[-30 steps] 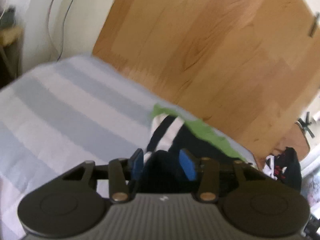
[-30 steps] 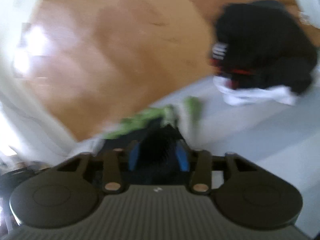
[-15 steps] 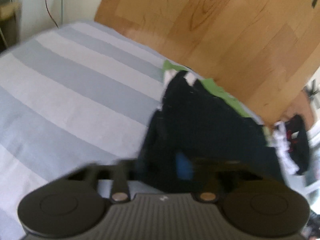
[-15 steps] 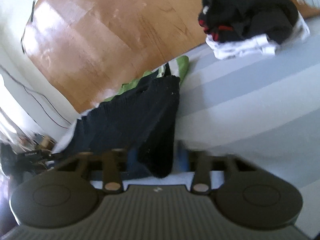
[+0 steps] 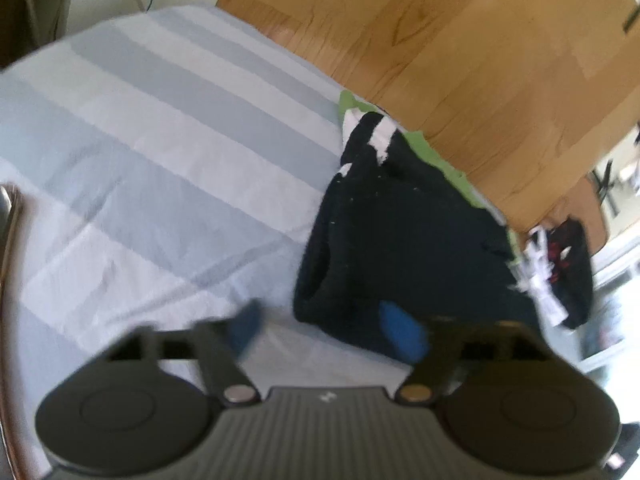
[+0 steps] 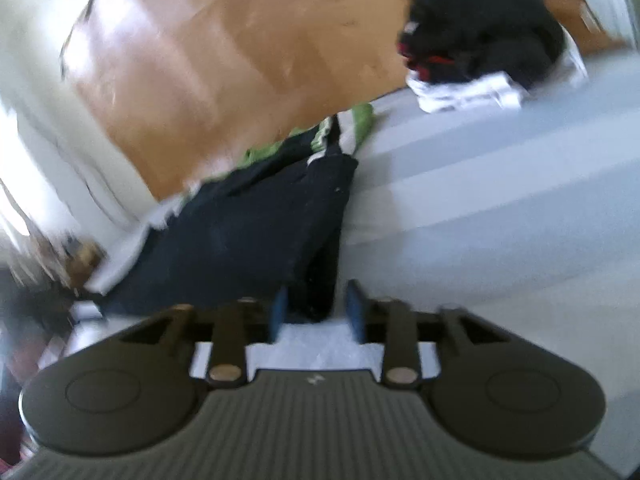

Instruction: Fold small clothes

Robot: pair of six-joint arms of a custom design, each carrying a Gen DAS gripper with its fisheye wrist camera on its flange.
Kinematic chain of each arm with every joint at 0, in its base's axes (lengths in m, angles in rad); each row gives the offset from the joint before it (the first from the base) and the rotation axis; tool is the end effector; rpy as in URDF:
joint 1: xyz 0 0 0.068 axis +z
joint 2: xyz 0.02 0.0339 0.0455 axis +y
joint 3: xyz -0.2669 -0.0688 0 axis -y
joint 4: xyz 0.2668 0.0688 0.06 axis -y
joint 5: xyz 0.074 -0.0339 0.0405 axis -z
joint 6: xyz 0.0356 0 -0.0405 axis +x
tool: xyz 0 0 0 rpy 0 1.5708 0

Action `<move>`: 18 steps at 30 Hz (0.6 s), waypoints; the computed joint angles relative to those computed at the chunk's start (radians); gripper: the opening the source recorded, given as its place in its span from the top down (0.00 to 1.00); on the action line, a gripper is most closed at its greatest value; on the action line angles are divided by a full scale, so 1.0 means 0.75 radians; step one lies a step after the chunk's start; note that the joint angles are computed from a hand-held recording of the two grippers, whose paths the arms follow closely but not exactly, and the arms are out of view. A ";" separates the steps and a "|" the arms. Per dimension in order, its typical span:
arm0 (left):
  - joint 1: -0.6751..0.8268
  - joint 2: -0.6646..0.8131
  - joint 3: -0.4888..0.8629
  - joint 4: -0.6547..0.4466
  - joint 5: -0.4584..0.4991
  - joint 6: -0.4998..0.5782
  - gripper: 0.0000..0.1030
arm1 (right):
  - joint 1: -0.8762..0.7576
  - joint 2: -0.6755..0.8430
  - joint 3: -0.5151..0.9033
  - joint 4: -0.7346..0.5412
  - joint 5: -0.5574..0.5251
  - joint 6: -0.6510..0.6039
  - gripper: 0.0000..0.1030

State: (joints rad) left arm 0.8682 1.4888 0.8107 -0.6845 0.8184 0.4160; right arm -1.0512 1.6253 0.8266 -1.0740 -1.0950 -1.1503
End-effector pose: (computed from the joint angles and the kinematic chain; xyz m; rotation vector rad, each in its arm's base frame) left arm 0.1904 0.1846 0.1627 -0.4332 2.3694 -0.6851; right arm 0.1451 -0.1898 0.1445 0.0920 2.1419 0.8790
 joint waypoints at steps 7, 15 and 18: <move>0.039 0.087 0.024 -0.126 0.112 0.059 0.13 | -0.073 0.294 0.195 -0.580 0.148 -0.231 0.48; -0.108 -0.016 -0.135 0.384 0.000 -0.445 0.85 | 0.189 -0.138 -0.122 0.124 -0.071 0.584 0.53; -0.096 0.015 -0.131 0.401 -0.011 -0.529 0.87 | 0.271 -0.207 -0.175 0.355 -0.021 0.844 0.88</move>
State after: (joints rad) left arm 0.7962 1.4999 0.7123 -0.3839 0.8104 0.0192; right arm -0.8482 1.4701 0.6953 -0.8075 -1.1106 -0.5174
